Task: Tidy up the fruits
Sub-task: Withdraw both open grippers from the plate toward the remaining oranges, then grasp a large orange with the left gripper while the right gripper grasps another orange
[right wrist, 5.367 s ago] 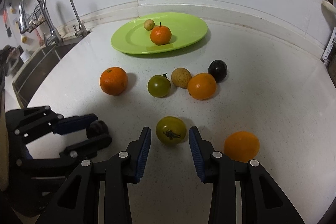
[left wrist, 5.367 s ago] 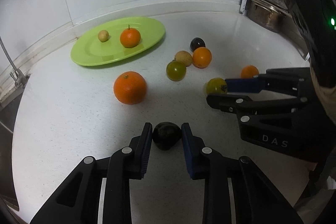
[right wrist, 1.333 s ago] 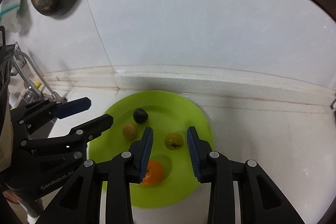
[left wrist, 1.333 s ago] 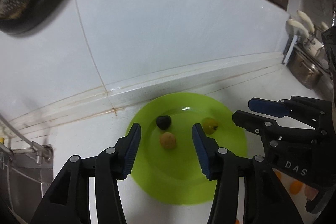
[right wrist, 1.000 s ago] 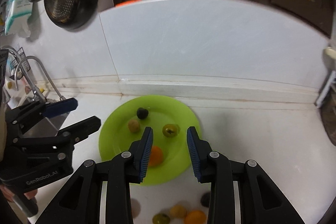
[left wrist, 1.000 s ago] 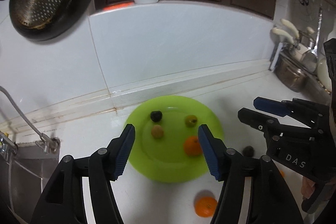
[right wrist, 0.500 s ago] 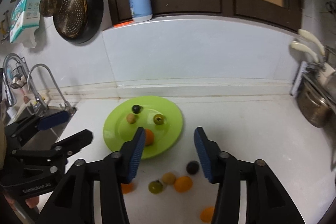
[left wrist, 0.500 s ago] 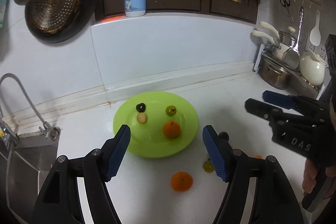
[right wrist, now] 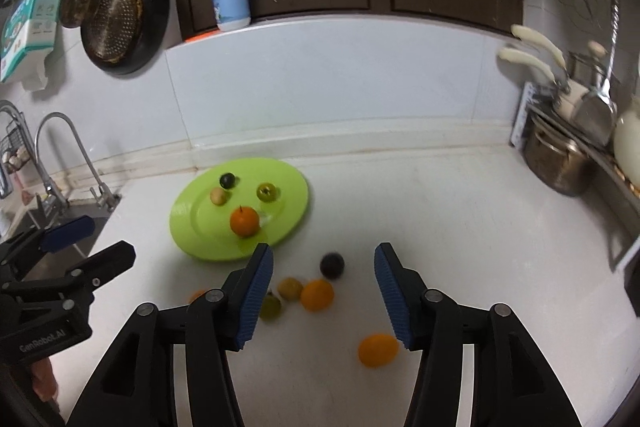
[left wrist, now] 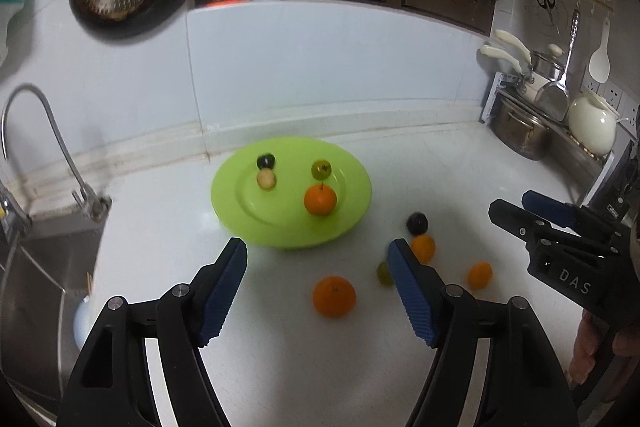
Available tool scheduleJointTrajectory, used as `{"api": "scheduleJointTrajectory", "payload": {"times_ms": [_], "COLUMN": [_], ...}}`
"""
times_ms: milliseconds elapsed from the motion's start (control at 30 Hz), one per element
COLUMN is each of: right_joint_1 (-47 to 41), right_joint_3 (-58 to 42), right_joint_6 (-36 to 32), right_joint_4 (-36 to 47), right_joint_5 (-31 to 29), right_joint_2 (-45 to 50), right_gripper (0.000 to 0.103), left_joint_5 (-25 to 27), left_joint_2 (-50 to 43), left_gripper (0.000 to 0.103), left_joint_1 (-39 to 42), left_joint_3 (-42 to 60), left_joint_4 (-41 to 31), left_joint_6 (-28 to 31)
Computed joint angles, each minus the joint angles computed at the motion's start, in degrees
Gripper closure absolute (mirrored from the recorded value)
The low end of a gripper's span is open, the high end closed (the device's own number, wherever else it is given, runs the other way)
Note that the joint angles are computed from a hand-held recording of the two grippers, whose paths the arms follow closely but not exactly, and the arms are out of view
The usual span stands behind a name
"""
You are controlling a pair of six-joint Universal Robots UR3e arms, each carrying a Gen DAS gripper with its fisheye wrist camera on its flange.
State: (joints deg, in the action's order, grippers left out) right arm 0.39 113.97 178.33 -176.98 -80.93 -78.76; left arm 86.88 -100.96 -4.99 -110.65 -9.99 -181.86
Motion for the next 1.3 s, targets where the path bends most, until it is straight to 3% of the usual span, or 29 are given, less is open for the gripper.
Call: {"api": "scheduleJointTrajectory", "payload": {"times_ms": [400, 1167, 1233, 1300], "right_joint_1": [-2.7, -4.0, -4.2, -4.1], "right_joint_3": [8.5, 4.3, 3.8, 3.4], "right_joint_6": [1.7, 0.3, 0.4, 0.3], "right_joint_4": [-5.4, -0.6, 0.1, 0.1], "right_joint_5": [-1.2, -2.2, -2.0, -2.0], "right_joint_2": [-0.5, 9.9, 10.5, 11.1], "right_gripper": [0.049, 0.049, 0.049, 0.050], "left_joint_5": [2.9, 4.2, 4.6, 4.1], "left_joint_2": [-4.7, -18.0, -19.0, -19.4], "left_gripper": [0.031, 0.031, 0.033, 0.042], "left_joint_1": [-3.5, -4.6, -4.6, -4.4], "left_joint_3": [-1.5, 10.4, 11.6, 12.2], "left_joint_4": [3.5, -4.9, -5.6, -6.4], "left_joint_6": [1.0, 2.4, 2.4, 2.6]}}
